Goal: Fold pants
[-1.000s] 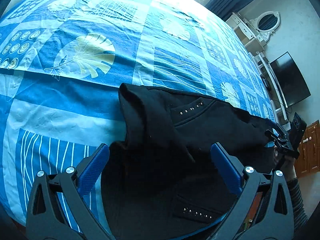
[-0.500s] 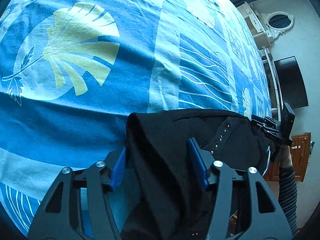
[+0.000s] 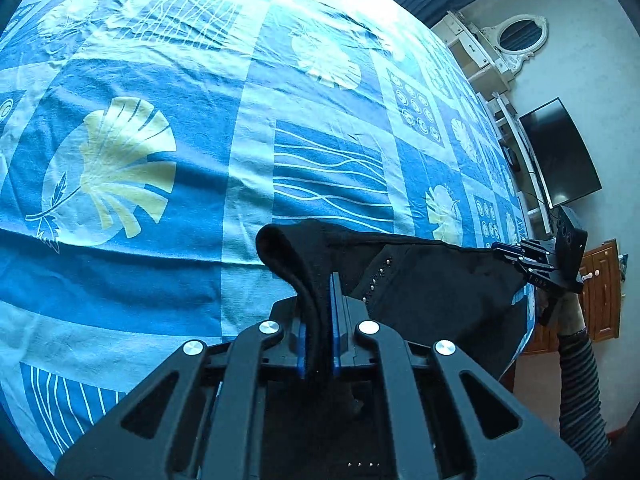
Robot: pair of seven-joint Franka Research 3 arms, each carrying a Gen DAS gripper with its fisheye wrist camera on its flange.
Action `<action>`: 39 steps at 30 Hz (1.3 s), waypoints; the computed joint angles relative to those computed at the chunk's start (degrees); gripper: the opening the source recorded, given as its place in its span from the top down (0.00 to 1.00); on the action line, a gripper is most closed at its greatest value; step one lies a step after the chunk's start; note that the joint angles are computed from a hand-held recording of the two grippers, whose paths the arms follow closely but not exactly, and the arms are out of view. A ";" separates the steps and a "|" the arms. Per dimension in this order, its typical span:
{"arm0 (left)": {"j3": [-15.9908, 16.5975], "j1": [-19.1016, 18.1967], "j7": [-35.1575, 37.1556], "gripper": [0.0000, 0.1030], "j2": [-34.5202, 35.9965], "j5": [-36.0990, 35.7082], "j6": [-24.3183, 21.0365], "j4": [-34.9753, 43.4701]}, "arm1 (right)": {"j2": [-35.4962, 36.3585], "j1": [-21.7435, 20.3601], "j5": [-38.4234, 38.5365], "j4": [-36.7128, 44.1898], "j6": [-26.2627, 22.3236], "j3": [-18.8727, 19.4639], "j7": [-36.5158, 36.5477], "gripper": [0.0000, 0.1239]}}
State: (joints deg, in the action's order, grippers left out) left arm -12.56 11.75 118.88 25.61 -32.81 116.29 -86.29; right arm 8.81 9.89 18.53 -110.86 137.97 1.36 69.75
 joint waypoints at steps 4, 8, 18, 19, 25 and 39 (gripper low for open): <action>0.16 0.04 -0.54 0.93 -0.60 -0.11 1.03 -1.08 | 1.25 2.09 -13.85 -0.88 2.77 -1.74 6.78 0.50; 0.52 0.24 -0.65 0.93 -0.73 0.11 0.89 -1.57 | 5.34 1.51 -13.29 3.86 -6.20 -1.18 5.17 0.65; -0.21 2.22 -0.67 0.95 -3.01 -4.80 3.18 -4.41 | -7.73 4.50 -31.43 -8.98 8.21 -2.11 19.36 0.97; -0.31 2.93 0.43 0.95 -4.24 -6.94 3.11 -5.69 | -10.41 4.16 -34.01 -11.76 10.12 -1.49 21.87 0.97; 2.22 4.74 10.37 0.95 -14.54 -17.90 0.40 -16.95 | -25.29 0.05 -45.73 -27.83 16.95 6.09 35.55 0.97; 10.97 -2.23 17.90 0.85 -29.84 -19.99 0.45 -39.02 | -36.88 -2.15 -45.63 -47.13 20.08 21.68 52.16 1.00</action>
